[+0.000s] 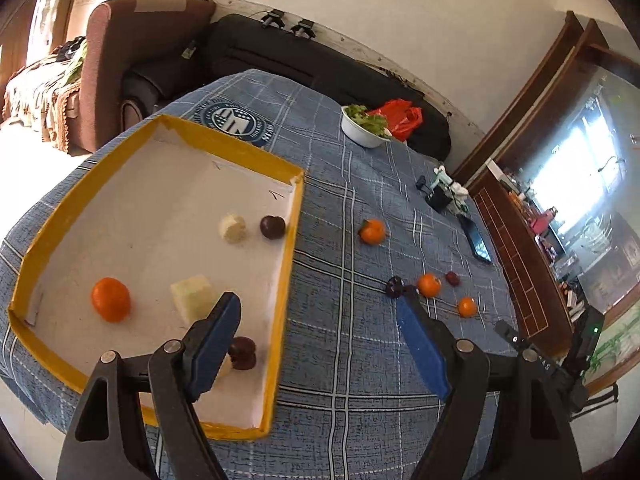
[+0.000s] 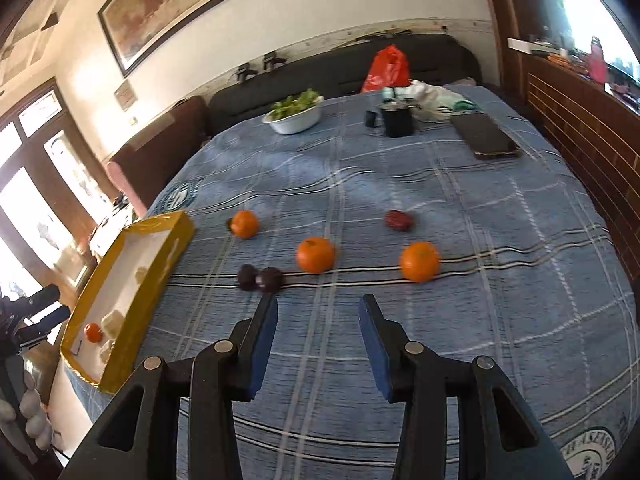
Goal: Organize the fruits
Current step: 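Move both grippers from the tray back toward the remaining fruit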
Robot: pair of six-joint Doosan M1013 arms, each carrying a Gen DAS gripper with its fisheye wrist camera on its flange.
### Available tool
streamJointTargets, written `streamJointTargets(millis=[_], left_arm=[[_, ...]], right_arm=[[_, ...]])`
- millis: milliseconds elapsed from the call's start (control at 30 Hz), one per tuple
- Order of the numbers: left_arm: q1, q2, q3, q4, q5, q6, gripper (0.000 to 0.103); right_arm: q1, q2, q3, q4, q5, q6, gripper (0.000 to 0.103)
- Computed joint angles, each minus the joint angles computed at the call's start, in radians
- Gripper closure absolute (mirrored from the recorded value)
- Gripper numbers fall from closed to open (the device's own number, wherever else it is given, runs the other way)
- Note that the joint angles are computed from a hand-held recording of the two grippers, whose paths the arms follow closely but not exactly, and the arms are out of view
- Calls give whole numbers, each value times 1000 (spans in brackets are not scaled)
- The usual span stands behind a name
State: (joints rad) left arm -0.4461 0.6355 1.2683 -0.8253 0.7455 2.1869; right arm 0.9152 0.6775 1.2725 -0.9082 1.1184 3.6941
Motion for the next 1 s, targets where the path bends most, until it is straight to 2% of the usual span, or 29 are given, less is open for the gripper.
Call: streamJointTargets(millis=[100, 233, 433, 600, 900, 967, 1000], left_arm=[[-19, 9, -6, 38, 17, -8, 24], [-33, 21, -13, 56, 38, -13, 24], [-51, 37, -28, 110, 56, -26, 24], [-90, 55, -58, 182, 66, -31, 24], [-159, 114, -132, 323, 38, -31, 24], [-165, 133, -154, 322, 42, -14, 28], [-164, 145, -168, 298, 52, 8, 39]], right_arm=[[5, -34, 66, 7, 27, 87, 56], [-1, -52, 111, -2, 16, 157, 57], [-36, -32, 105, 16, -4, 128, 53], [-63, -7, 84, 33, 36, 105, 41], [-90, 3, 105, 35, -37, 112, 42], [-91, -5, 125, 17, -66, 143, 42], [-90, -9, 136, 3, -77, 165, 42]])
